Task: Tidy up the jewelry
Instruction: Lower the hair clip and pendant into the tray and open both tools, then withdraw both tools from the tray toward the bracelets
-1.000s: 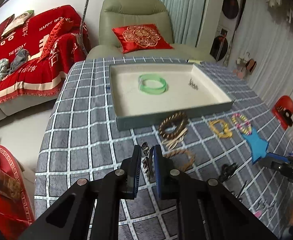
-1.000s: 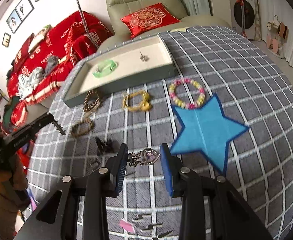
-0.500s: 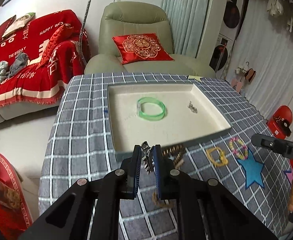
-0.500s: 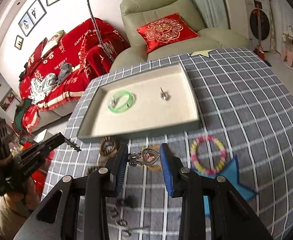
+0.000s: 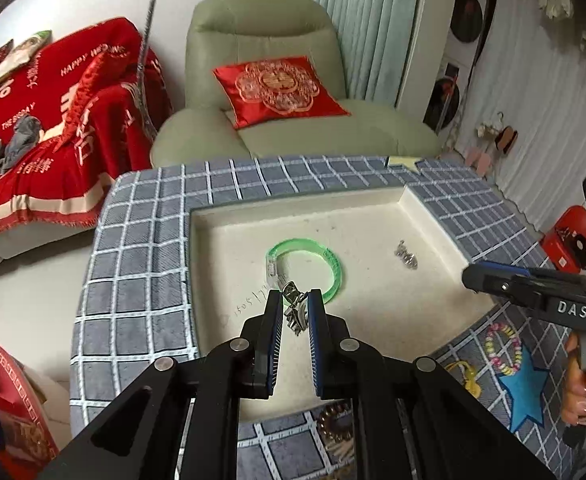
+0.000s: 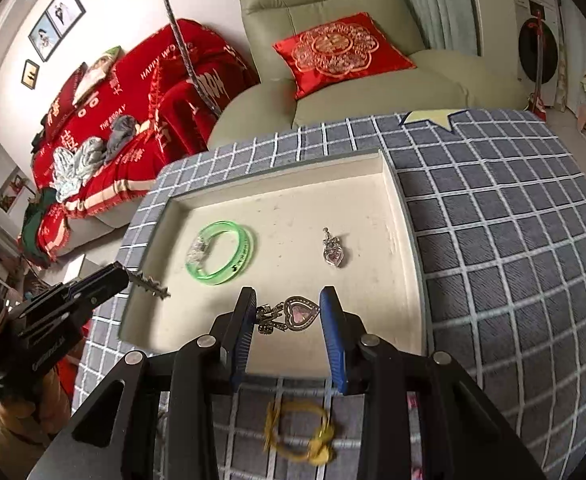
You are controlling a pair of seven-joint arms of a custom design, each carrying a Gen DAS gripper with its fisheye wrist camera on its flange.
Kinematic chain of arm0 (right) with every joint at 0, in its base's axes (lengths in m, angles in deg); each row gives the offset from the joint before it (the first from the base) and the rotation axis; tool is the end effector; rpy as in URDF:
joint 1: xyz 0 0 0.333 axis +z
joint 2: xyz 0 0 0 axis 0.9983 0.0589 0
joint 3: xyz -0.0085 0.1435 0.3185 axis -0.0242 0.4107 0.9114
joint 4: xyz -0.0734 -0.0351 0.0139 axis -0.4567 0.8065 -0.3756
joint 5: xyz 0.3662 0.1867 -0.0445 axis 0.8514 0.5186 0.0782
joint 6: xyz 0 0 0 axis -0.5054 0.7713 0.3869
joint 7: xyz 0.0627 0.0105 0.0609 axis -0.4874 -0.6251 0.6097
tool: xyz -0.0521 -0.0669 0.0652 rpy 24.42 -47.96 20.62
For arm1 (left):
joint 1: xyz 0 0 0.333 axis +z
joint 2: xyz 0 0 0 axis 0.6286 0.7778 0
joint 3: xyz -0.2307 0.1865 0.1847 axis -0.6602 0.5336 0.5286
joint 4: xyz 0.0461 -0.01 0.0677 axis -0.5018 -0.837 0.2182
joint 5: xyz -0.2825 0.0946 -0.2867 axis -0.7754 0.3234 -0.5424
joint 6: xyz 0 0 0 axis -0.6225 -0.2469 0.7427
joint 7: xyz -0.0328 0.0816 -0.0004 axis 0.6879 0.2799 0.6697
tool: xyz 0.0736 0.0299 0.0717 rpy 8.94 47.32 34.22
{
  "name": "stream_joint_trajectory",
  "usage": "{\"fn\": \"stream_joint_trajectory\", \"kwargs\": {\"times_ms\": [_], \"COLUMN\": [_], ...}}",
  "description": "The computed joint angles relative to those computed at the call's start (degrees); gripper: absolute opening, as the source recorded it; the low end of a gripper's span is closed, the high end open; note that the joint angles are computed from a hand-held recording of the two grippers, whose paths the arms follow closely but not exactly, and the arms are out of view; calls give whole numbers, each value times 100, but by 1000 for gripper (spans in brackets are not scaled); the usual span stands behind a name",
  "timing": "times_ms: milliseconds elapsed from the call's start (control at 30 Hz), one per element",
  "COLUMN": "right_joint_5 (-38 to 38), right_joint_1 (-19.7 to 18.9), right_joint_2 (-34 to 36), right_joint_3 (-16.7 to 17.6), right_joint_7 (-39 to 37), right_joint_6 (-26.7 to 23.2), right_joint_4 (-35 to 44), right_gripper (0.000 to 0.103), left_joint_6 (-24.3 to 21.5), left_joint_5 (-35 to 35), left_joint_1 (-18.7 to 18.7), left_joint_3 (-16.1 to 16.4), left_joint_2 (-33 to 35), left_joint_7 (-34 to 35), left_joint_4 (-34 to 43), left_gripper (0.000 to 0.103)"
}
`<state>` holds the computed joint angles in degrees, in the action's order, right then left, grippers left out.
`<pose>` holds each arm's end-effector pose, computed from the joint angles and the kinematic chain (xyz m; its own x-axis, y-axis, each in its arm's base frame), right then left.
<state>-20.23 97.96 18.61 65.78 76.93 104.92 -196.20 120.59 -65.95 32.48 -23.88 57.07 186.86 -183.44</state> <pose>0.5719 0.1024 0.5485 0.0606 -0.9393 -0.3377 -0.8347 0.1379 -0.5332 0.5936 -0.1516 0.5564 -0.3201 -0.9402 0.1161 -0.7266 0.1650 -0.6669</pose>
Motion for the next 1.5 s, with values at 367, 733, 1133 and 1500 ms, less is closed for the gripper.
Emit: {"fn": "stream_joint_trajectory", "kwargs": {"times_ms": [367,733,1133,1500], "right_joint_5": [-156,-946,-153,1009], "right_joint_1": [-171,-203,-289,-110], "right_joint_2": [774,1225,1027,98], "right_joint_3": [61,134,256,91], "right_joint_7": [130,709,258,-393], "right_joint_6": [-264,-1,188,404], "right_joint_4": [454,884,772,81], "right_gripper": [36,36,74,82], "left_joint_6": [-821,-458,26,554], "left_joint_5": [333,1564,2048,1849], "left_joint_1": [70,-73,-85,10], "left_joint_3": [-78,-54,-40,-45], "left_joint_2": [614,1080,925,265], "left_joint_7": [-126,-1065,-1556,-1723], "left_joint_4": [563,873,562,-52], "left_gripper": [29,29,29,30]}}
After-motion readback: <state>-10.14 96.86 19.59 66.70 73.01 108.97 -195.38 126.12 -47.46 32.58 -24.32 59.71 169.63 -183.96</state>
